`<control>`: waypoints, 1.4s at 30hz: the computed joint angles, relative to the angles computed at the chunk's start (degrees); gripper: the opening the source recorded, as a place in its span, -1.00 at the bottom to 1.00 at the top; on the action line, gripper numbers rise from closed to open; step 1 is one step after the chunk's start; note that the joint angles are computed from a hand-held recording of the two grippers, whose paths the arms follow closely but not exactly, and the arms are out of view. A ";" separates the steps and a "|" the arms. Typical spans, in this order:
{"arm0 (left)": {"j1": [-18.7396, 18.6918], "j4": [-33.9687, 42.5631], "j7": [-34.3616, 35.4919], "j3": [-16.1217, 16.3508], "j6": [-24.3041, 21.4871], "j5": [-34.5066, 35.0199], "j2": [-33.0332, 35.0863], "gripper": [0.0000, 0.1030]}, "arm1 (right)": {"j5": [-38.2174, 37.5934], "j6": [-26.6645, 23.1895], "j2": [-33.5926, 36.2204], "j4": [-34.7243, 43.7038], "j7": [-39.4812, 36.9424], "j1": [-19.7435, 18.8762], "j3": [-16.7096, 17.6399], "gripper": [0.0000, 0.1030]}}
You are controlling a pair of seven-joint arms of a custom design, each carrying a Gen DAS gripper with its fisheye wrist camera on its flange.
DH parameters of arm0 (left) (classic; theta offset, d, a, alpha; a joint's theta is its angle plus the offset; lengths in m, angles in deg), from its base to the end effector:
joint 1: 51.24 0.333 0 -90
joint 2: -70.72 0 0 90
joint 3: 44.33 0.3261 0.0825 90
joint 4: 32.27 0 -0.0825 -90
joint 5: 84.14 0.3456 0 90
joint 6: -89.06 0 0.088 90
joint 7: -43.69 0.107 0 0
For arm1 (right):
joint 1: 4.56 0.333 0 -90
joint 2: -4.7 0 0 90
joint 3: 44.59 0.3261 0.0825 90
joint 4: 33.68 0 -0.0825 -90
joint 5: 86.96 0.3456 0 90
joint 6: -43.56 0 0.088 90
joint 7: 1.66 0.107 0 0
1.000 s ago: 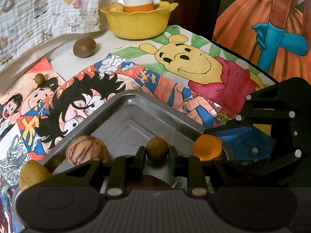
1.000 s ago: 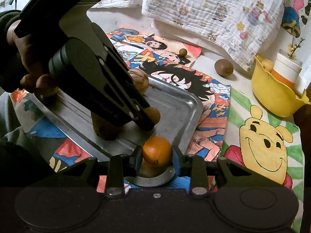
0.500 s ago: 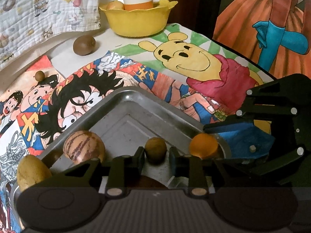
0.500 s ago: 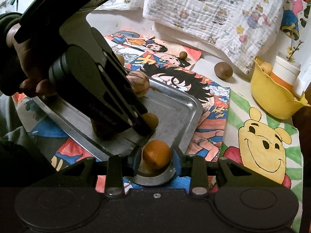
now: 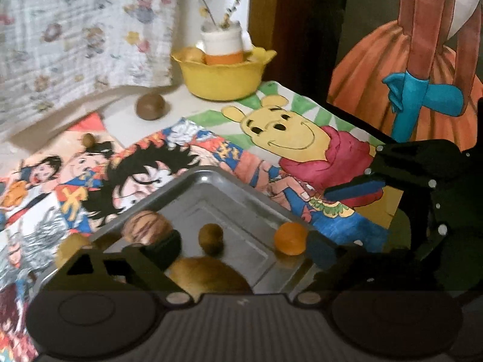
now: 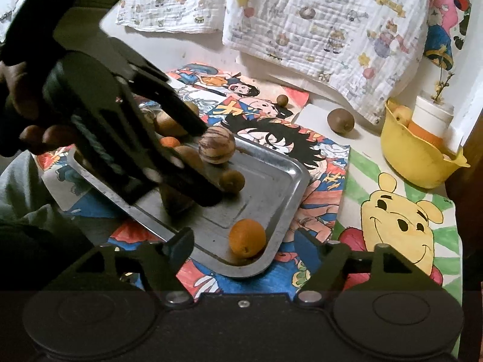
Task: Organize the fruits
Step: 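Carry the brown fruit onto the tray and open the left tool while the right tool releases the orange, then lift both open tools off the tray toward the brown kiwi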
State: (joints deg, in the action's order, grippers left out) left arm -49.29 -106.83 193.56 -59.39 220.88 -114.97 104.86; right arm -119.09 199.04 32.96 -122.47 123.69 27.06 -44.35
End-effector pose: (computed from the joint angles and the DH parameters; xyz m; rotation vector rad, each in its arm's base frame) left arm 0.7162 -0.1240 0.4747 -0.9028 2.6564 -1.0401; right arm 0.5894 0.3879 0.4635 -2.0648 1.4114 -0.6708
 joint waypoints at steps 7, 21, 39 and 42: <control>2.74 -11.17 4.43 0.09 9.35 -5.47 -6.83 0.99 | 0.80 -0.21 0.53 1.38 -1.26 0.07 0.71 0.80; 6.40 -15.76 0.38 3.50 12.42 -7.32 -9.53 0.99 | 7.27 -1.20 6.12 10.46 -11.42 -0.49 2.77 0.99; 7.94 -6.21 -9.88 5.32 10.10 0.65 -3.43 0.99 | 14.52 -5.40 16.43 27.32 -19.12 -0.57 2.49 0.99; 7.74 -2.46 -11.91 5.52 8.65 2.66 -1.17 0.99 | 16.32 -6.39 18.95 31.43 -20.59 -1.04 2.76 0.99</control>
State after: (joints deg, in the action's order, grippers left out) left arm -41.55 -109.29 181.66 -53.87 229.53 -112.32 103.68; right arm -102.77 192.65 51.92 -91.04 103.10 26.03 -41.59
